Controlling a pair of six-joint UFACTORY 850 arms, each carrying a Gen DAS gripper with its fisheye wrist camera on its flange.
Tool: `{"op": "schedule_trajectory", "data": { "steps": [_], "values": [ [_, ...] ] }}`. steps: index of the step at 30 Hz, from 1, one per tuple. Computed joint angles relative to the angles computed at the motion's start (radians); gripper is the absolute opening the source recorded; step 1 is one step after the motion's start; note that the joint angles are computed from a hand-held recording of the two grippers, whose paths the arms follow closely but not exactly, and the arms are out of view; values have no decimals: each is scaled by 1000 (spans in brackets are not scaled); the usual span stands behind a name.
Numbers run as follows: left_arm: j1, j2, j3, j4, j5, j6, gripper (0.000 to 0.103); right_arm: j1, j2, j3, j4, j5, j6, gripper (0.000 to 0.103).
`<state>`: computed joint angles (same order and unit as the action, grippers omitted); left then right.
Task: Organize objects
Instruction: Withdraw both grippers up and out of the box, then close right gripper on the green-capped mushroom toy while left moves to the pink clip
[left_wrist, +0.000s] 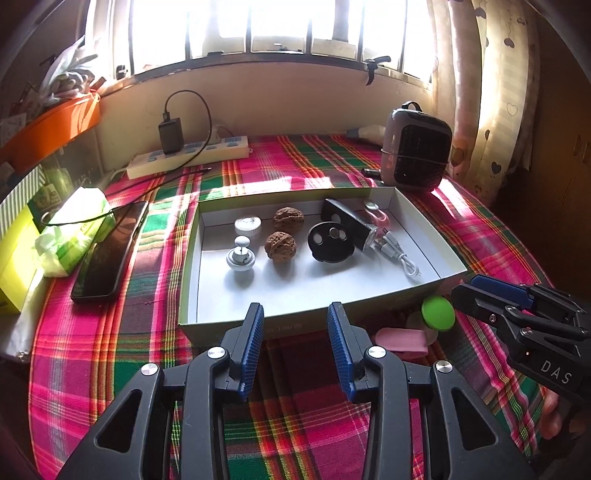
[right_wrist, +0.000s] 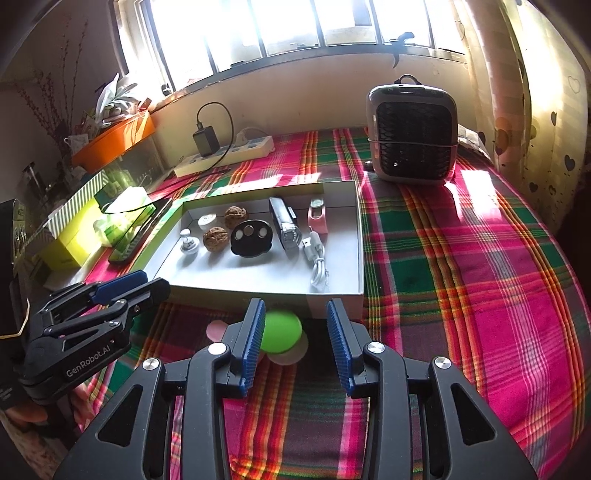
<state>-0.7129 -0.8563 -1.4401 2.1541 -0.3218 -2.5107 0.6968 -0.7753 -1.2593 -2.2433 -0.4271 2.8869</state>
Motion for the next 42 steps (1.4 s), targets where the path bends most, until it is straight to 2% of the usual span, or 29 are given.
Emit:
{"op": "schedule_trajectory", "data": {
  "steps": [16, 20, 23, 28, 38, 42],
  "values": [
    [-22, -1, 15, 2, 18, 4, 34, 2, -7, 13, -93, 15, 91, 44],
    [-21, -7, 14, -1, 36, -4, 34, 1, -19, 0, -108, 33, 96, 50],
    [-20, -12, 13, -19, 42, 8, 34, 0, -26, -8, -106, 38, 92, 50],
    [-17, -13, 16, 11, 52, -29, 34, -1, -39, -31, -62, 46, 44, 50],
    [-10, -15, 17, 45, 69, -77, 34, -2, -76, -92, 134, 60, -153, 50],
    [-8, -14, 18, 64, 72, -98, 34, -2, -77, -91, 131, 53, -146, 50]
  ]
}}
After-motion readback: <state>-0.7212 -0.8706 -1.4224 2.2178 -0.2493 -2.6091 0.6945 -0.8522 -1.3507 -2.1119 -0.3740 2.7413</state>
